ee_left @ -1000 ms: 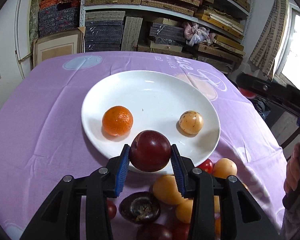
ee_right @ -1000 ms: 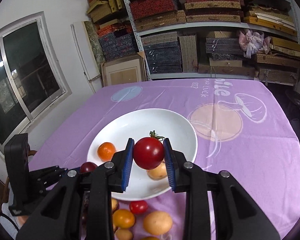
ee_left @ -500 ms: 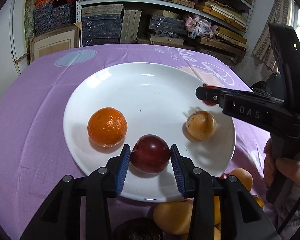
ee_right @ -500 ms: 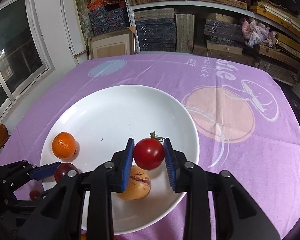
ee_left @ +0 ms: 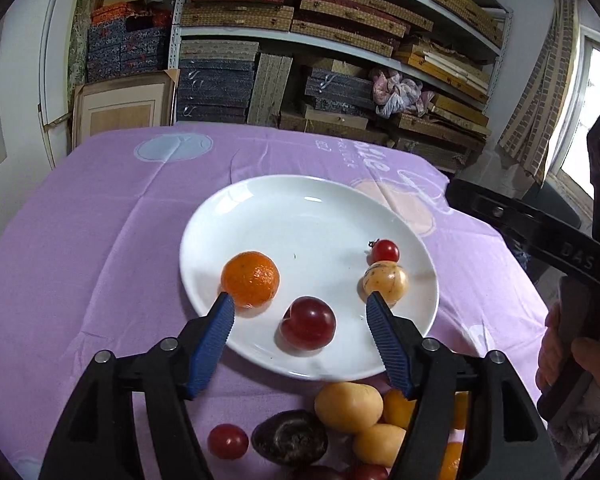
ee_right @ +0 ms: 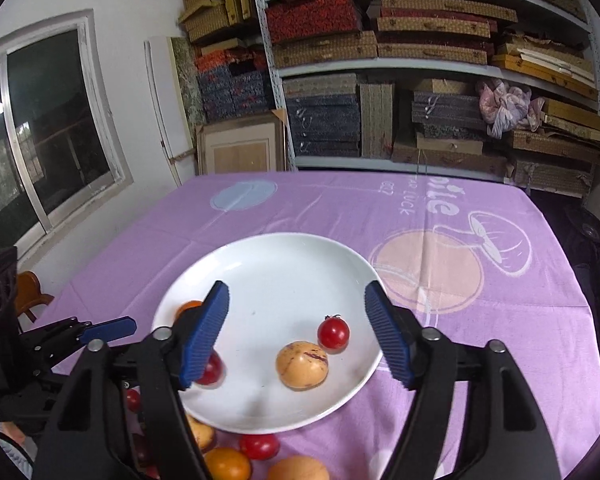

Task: Organize fruits
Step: 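Withdraw both open grippers from the plate back toward the fruit cluster, then grasp the small yellow-brown fruit with the left gripper while the right gripper grasps a tangerine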

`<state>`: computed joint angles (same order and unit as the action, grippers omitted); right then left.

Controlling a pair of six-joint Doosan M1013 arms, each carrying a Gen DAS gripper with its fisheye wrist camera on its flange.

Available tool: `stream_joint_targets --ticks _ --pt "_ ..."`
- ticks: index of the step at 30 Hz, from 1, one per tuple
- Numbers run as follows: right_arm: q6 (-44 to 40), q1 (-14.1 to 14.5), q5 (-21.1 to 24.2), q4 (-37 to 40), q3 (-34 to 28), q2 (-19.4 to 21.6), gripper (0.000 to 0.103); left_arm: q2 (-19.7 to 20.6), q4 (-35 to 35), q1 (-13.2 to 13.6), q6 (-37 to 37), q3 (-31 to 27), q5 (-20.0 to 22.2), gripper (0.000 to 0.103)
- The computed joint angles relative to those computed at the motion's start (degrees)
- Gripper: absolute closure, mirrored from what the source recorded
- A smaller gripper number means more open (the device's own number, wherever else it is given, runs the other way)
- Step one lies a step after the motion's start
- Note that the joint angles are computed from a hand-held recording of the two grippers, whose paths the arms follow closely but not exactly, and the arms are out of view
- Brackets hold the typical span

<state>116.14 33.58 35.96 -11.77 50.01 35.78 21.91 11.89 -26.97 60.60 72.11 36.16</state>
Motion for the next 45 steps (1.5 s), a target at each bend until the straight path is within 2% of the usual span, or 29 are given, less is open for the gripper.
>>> stream_joint_targets --ticks 1,3,8,10,15,17,20,24,29,36,40,45 --pt "0.9 0.3 -1.6 -0.8 2.1 -1.6 0.023 -1.1 0.5 -0.1 -0.8 1.2 -1.0 0.025" --pt "0.8 0.8 -3.2 -1.0 5.7 -4.3 0.022 -3.0 2.1 -0.4 -2.4 3.3 -1.8 0.023" --pt "0.8 1.7 -4.9 -0.3 13.6 -9.5 0.018 -6.3 7.9 -1.6 -7.0 8.3 -1.4 0.023" --pt "3.3 2.2 -5.6 -2.2 16.8 -11.1 0.018 -7.3 8.4 -1.6 -8.2 10.3 -1.5 0.023" --pt "15.1 3.6 -8.7 -12.7 24.9 -14.2 0.017 -9.4 7.8 -1.8 -10.7 14.8 -2.1 0.021" --pt "17.0 3.4 -10.0 -12.6 27.5 -14.9 0.017 -10.0 9.4 -2.2 -12.7 16.3 -1.8 0.021" --pt "15.6 3.0 -8.7 -8.6 28.7 -14.9 0.017 -10.9 11.0 -2.7 -14.5 18.1 -1.7 0.021" --pt "15.3 3.1 -8.7 -7.9 29.1 -14.8 0.017 -11.8 14.5 -3.2 -17.4 19.2 -2.8 0.021" --pt "16.1 3.5 -8.0 -10.7 28.6 -14.8 0.016 -11.2 13.6 -3.2 -17.0 18.6 -1.7 0.018" --pt "13.6 3.4 -7.1 -8.8 28.4 -14.6 0.016 -10.8 12.1 -3.0 -15.6 18.4 -1.2 0.018" --pt "10.0 3.5 -6.8 -6.6 28.1 -14.3 0.016 -10.3 10.0 -2.9 -13.3 18.0 -0.8 0.018" --pt "0.6 4.3 -5.7 -1.9 26.8 -13.3 0.023 -10.1 9.2 -3.1 -11.3 17.8 -0.7 0.018"
